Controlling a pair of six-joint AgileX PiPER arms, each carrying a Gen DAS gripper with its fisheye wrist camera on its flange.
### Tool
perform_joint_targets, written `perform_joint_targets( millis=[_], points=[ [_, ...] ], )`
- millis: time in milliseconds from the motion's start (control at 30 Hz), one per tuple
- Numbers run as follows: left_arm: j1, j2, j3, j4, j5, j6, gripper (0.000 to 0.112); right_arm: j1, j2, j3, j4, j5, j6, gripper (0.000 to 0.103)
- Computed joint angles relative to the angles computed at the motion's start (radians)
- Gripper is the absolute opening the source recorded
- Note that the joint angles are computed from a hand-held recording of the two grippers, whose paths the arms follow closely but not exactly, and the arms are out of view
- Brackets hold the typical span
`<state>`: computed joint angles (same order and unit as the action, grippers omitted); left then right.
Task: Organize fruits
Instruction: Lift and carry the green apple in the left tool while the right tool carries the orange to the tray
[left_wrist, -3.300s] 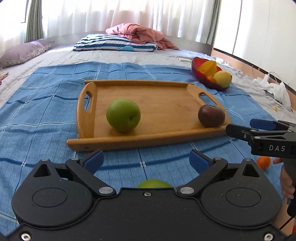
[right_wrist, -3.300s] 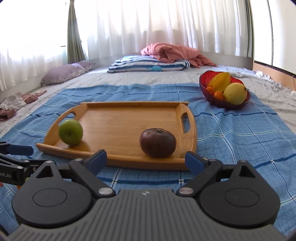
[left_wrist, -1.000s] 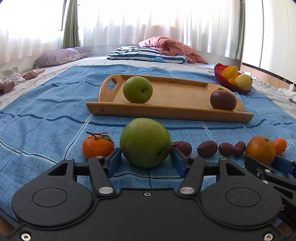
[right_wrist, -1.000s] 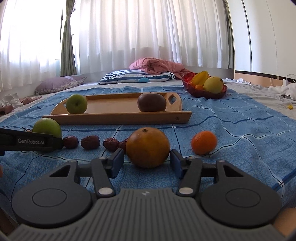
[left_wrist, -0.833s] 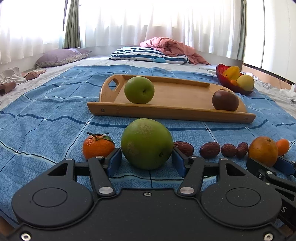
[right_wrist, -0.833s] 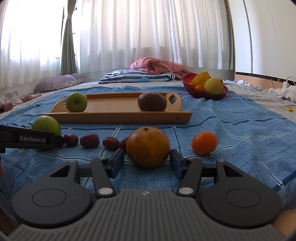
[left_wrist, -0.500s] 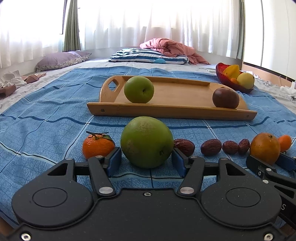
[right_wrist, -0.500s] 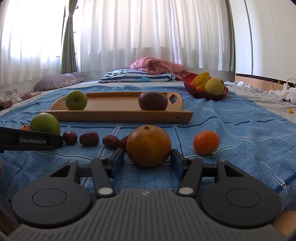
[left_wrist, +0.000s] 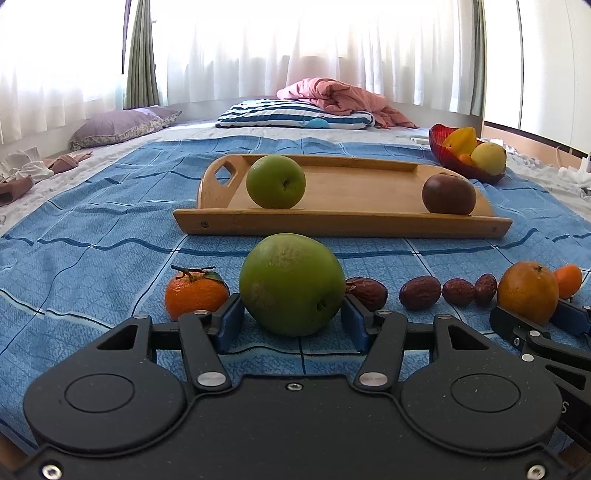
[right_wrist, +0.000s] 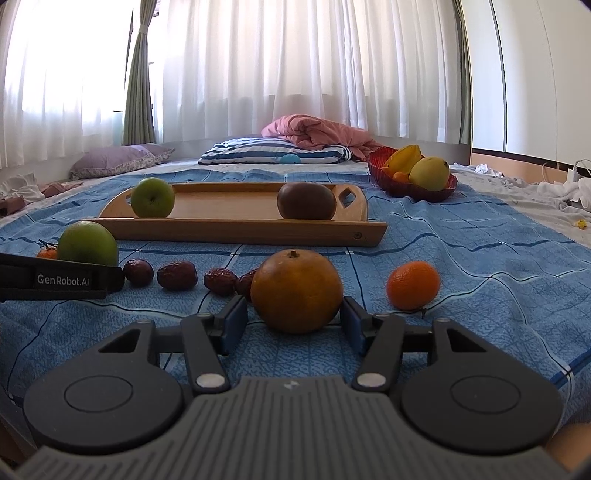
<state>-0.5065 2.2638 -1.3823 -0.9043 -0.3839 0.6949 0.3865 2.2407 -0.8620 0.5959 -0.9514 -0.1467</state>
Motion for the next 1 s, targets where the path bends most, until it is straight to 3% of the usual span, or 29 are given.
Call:
perform_joint_targets(
  millis=[233, 533, 633, 867, 1000],
  points=[
    [0.008, -0.014, 0.01, 0.015, 0.012, -0.013, 0.055, 0.0, -0.016, 0.0, 0.018, 0.022, -0.051, 0.054],
    [-0.001, -0.062, 0.073, 0.145, -0.082, -0.11, 0.05, 0.015, -0.038, 0.012, 0.033, 0.004, -0.069, 0.054],
    [0.006, -0.06, 0.045, 0.123, -0.048, -0.076, 0.049, 0.02, -0.047, 0.012, 0.038, -0.003, -0.076, 0.054],
    [-0.009, -0.05, 0.05, 0.113, -0.079, -0.036, 0.051, 0.007, -0.057, 0.016, 0.016, 0.02, -0.028, 0.054],
    [0.002, -0.042, 0.033, 0.118, -0.047, -0.057, 0.054, 0.0, -0.054, 0.019, 0.007, 0.036, -0.014, 0.055]
  ],
)
